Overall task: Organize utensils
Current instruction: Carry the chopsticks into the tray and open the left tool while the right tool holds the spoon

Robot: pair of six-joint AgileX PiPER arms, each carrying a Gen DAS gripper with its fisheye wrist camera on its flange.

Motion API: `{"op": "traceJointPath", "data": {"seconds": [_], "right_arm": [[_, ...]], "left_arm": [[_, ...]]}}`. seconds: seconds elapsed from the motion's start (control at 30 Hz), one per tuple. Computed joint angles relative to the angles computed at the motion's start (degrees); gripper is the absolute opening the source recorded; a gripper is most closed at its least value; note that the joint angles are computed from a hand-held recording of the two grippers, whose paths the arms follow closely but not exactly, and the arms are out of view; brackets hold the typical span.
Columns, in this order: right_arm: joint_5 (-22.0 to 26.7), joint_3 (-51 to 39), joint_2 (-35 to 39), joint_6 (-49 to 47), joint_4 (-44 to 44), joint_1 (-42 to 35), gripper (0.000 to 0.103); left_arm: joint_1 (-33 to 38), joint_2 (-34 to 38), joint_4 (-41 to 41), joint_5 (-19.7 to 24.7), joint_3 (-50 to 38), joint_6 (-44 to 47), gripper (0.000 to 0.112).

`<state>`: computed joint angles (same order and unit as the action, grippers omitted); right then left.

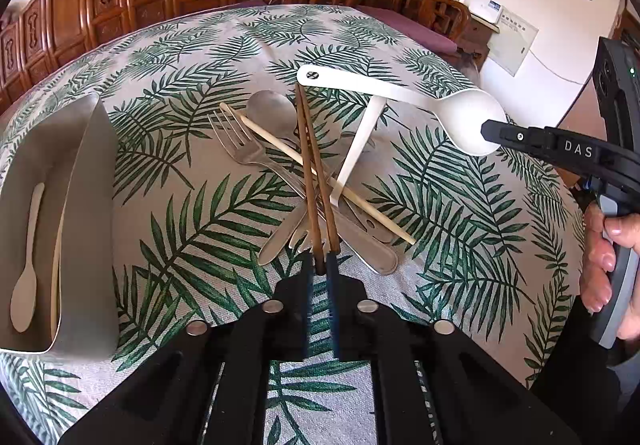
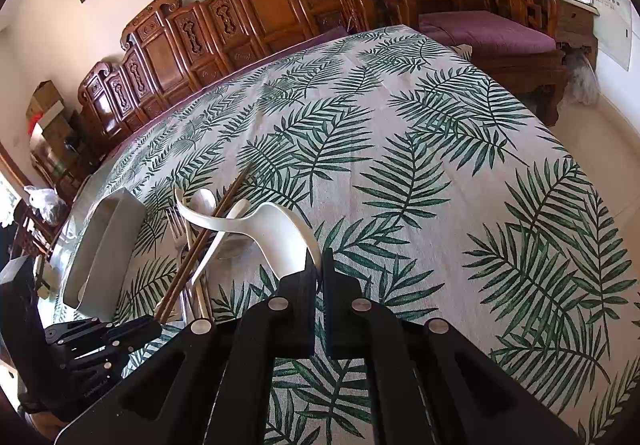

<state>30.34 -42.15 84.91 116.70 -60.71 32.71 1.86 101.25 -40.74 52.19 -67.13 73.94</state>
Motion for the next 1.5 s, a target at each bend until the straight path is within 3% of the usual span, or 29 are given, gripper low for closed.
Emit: {"op": "traceJointPath", "data": {"seconds": [0.67, 0.87, 1.17, 1.5], "right_arm": [[3.34, -1.79, 0.31, 0.44, -0.10, 2.07, 0.004], [6.96, -6.76, 2.15, -4.27, 2.56, 4.01, 0.004], [8.69, -15.65, 6.11, -10.15, 4.86, 6.63, 0.004], [12.44, -26.82, 11.32, -18.58, 8.85, 10.07, 0.004]], "left_arm": [[6.27, -2.95, -4.21, 6.07, -4.55, 0.98, 0.004], [9.87, -3.14, -4.63, 8.50, -7.54, 0.74, 0.004], [18.30, -1.00, -3.68, 13.93, -14.68, -1.17, 0.004], [23.19, 2.36, -2.29, 15.15, -19.23, -3.27, 0.004]]}}
